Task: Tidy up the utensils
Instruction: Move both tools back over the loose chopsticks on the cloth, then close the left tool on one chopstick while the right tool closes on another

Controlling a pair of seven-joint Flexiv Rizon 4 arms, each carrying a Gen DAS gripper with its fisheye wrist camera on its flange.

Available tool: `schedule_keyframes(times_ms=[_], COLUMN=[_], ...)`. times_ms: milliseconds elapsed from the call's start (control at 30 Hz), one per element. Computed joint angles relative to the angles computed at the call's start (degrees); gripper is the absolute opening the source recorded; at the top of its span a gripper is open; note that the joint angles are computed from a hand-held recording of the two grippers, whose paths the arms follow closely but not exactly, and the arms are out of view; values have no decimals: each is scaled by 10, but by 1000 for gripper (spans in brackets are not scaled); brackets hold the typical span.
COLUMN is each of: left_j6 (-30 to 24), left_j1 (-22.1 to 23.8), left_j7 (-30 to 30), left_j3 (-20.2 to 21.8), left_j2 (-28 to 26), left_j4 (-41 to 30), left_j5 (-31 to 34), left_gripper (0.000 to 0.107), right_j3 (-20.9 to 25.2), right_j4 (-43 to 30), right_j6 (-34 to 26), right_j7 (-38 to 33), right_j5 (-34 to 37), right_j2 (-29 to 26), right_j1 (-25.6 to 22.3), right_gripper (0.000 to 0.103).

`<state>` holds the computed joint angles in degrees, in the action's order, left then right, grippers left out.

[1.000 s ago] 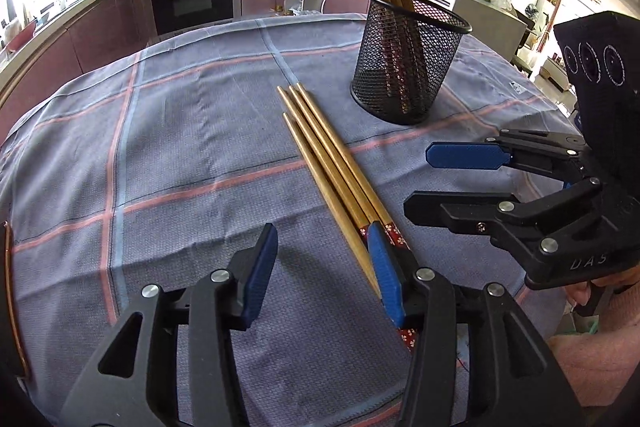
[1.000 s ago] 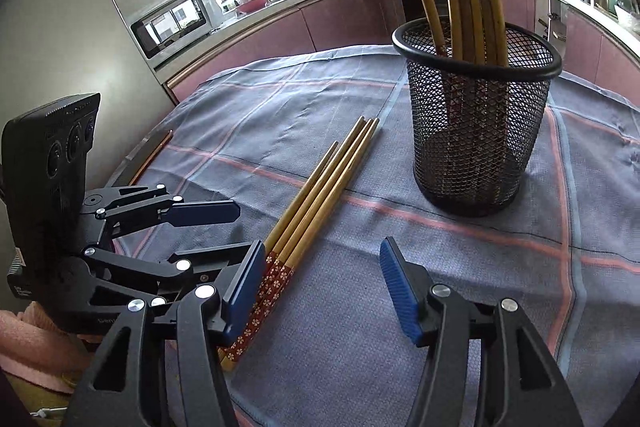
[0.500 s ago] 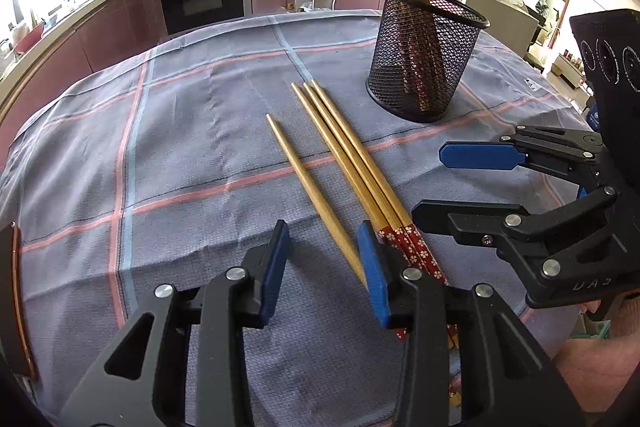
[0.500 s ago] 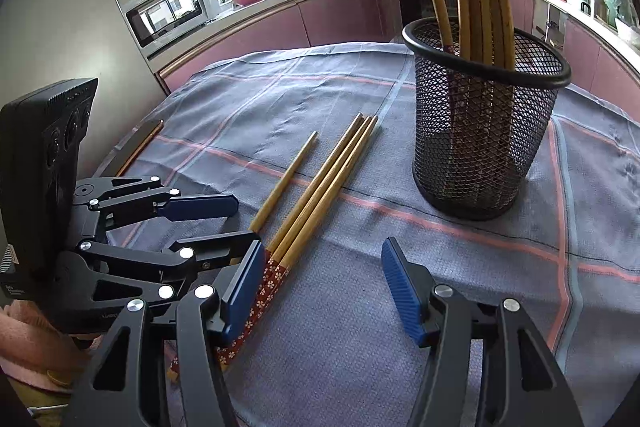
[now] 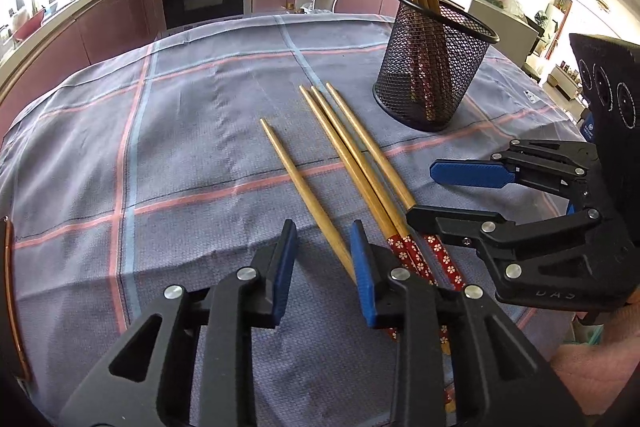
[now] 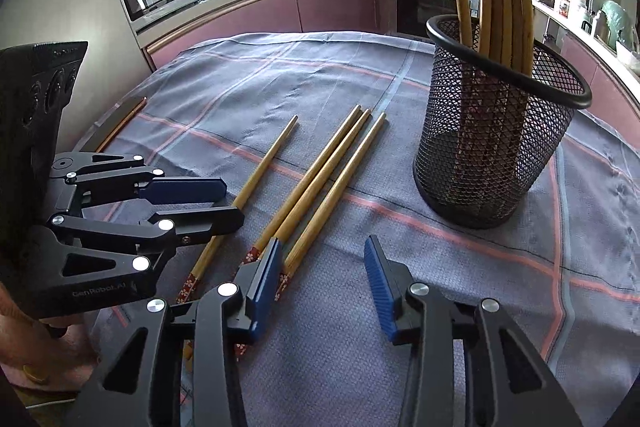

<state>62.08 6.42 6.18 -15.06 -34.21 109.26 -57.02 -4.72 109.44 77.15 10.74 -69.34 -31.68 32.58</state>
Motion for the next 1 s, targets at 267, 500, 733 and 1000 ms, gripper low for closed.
schedule_keyframes(times_ms=[267, 500, 733, 1000], left_j6=[-9, 5, 29, 15], left_j1=[-3, -5, 2, 13], left_j7=[-23, -42, -54, -45], left_j3=[7, 0, -16, -22], left_j2=[-6, -19, -20, -7], left_j4=[-13, -28, -22, -10], left_j5=[19, 32, 19, -10], left_gripper=[28, 23, 12, 8], right_j3=[5, -11, -37, -34], right_j4=[-3, -21, -9, -11], right_j6=[-7, -22, 35, 81], right_j7=[-19, -16, 86, 283], right_j5=[24, 23, -50, -259], right_j2=[-1, -13, -8, 12], right_j1=[-2, 7, -3, -52], right_gripper=[31, 24, 7, 6])
